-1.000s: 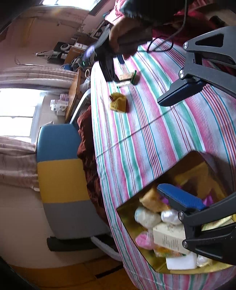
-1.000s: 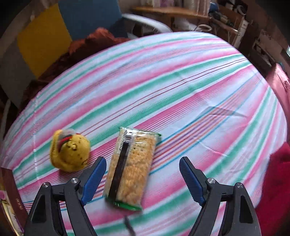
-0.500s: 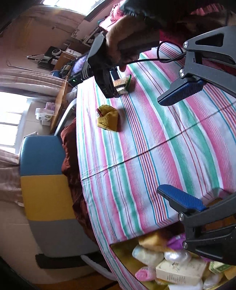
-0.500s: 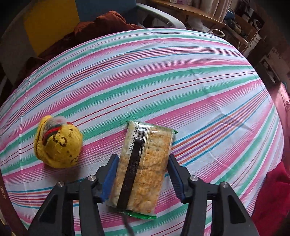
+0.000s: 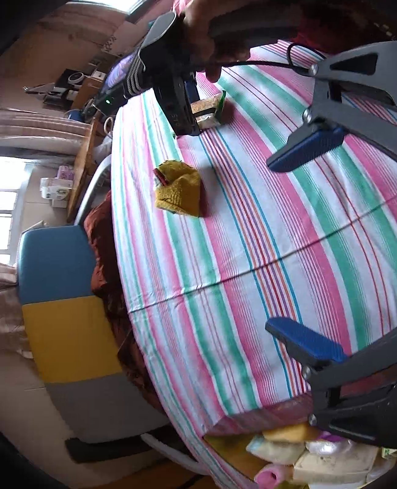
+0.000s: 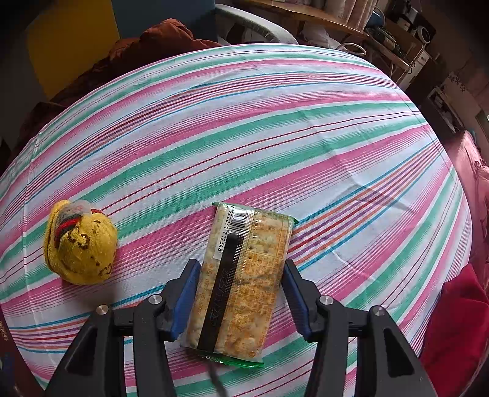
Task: Organize objects
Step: 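Grasp the clear cracker packet with the right gripper, then grasp the yellow knit item with the left gripper while the right gripper holds the crackers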
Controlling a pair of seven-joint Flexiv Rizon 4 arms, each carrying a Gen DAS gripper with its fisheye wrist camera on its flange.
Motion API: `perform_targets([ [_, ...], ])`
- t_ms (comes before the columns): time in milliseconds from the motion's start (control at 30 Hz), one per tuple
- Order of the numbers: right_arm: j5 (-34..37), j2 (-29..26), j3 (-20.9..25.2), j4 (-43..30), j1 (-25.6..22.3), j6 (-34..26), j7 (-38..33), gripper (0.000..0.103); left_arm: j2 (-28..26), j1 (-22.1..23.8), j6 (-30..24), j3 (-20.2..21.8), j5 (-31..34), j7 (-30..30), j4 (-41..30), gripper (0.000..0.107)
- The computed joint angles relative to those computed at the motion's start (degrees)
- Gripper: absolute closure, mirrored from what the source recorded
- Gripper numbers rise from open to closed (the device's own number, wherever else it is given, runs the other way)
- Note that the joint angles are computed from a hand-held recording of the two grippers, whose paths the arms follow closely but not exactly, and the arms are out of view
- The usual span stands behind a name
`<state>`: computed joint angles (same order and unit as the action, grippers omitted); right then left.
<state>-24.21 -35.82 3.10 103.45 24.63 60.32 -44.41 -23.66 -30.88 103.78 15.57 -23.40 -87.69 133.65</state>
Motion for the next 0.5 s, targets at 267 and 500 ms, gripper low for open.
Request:
perform_targets([
  [267,1.02,1.13,0.41,1.89,-0.81,1.09,-0.28,0.047,-3.59,-1.42,-0.83,1.44,0.25,-0.22,-4.39,0.005],
  [500,1.5,2.2,0.47,3.71,-1.39,2.04,-0.12,0.043,-4.62,4.48,-0.53,-3.8,2.9,-0.14,-7.5,0.005],
])
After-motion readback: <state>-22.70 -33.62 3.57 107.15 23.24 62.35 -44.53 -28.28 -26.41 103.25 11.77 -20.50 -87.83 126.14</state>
